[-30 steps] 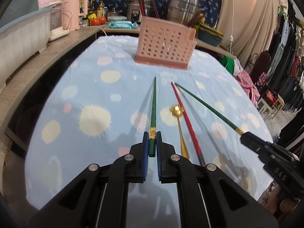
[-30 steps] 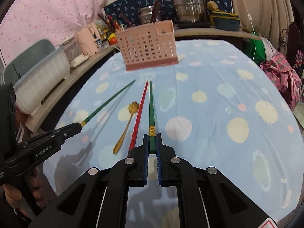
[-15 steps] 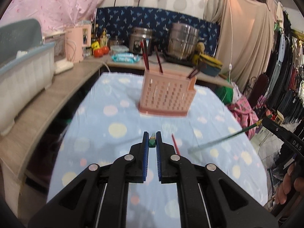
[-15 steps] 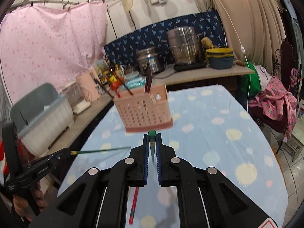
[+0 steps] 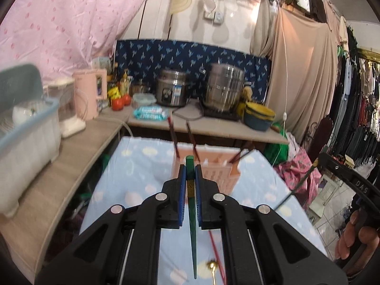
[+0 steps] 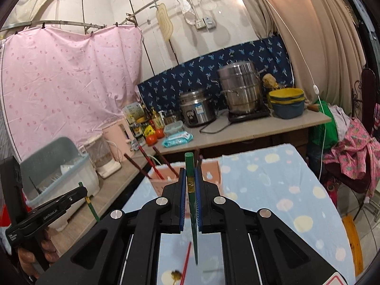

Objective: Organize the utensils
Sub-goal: 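Lift the green chopstick over the pink basket with the left tool while the right tool lifts its own, then drop the green chopstick into the pink basket with the left tool while the right tool drops its own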

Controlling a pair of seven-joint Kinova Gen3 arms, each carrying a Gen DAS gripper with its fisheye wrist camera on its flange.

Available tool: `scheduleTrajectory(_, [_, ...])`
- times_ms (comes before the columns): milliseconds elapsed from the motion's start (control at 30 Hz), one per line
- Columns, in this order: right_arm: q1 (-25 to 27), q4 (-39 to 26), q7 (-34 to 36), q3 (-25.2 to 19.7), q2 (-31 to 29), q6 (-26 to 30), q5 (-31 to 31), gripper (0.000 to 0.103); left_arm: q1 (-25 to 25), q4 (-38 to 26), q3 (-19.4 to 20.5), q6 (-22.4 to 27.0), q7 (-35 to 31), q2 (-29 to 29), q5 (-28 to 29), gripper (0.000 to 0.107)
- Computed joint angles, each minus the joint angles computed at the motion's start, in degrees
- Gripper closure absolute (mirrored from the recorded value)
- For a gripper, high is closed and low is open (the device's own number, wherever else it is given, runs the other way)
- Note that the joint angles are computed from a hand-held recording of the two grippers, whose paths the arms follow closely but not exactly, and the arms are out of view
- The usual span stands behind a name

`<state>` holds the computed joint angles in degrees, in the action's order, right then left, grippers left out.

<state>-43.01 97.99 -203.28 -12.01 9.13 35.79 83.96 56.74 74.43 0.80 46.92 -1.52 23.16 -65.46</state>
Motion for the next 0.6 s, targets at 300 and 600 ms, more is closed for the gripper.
scheduleTrajectory(300, [1.68, -11.01, 1.94, 3.17, 4.64, -3.44, 4.45, 0.096, -0.9, -12.63, -3.83, -0.32, -4.49, 4.18, -4.1, 0.1])
scheduleTrajectory(600, [2.2, -22.77, 3.64, 8.52, 11.0, -9.23, 2.62, 0.096, -2.94, -25.87, -8.71, -3.17, -12.18, 10.99, 0.83, 0.1])
